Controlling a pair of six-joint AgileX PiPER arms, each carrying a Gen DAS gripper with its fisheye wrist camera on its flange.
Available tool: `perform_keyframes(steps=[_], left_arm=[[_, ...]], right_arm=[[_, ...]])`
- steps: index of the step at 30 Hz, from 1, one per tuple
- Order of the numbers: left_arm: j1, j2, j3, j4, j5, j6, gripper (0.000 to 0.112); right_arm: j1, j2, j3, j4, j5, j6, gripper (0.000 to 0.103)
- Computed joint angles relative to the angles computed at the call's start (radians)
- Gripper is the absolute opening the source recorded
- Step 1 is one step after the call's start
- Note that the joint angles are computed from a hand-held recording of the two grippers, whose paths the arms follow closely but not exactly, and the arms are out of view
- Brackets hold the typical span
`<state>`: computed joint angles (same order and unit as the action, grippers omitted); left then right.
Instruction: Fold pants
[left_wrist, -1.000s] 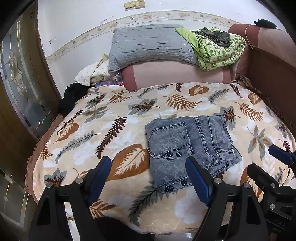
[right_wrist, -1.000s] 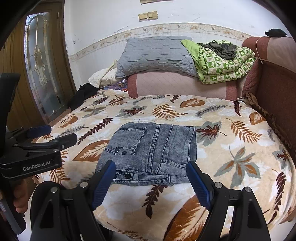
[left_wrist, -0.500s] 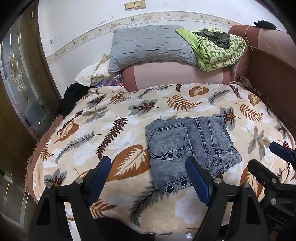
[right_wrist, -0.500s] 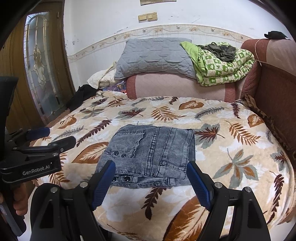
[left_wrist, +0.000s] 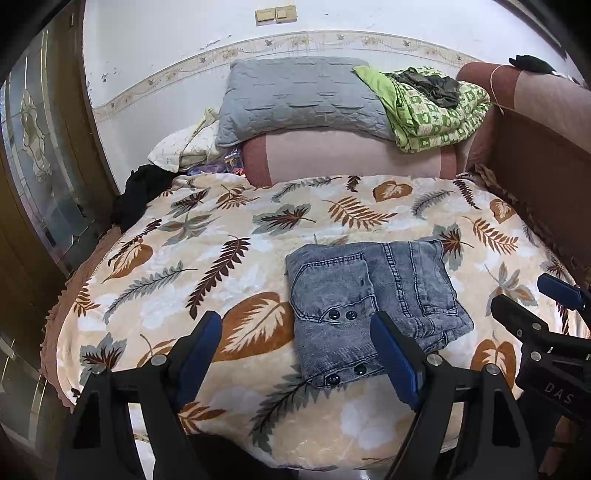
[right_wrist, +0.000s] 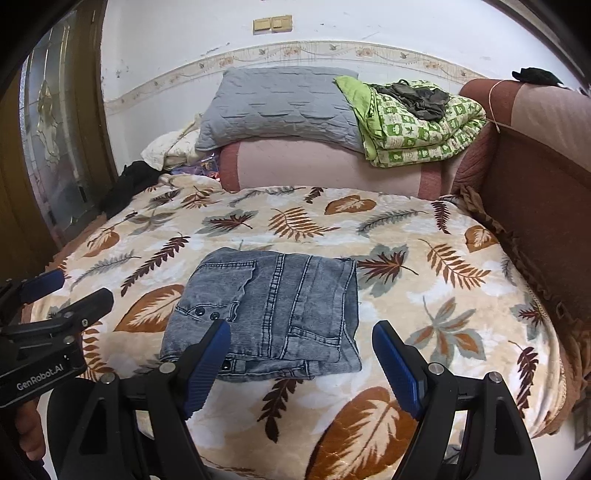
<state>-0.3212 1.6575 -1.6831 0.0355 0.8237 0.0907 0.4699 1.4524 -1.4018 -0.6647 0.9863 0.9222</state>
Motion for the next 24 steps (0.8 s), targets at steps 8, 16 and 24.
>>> perform_keyframes(steps=[8, 16, 24], left_arm=[[0.001, -0.012, 0.016, -0.025, -0.017, 0.018, 0.083], [0.018, -0.019, 0.025, -0.084, -0.022, 0.051, 0.083], [0.021, -0.028, 0.032, -0.104, -0.030, 0.067, 0.083]], right_arm=[[0.025, 0.014, -0.017, -0.035, 0.026, 0.001, 0.082], [0.044, 0.029, -0.035, -0.058, 0.047, -0.002, 0.082], [0.067, 0.048, -0.069, -0.090, 0.063, -0.017, 0.082]])
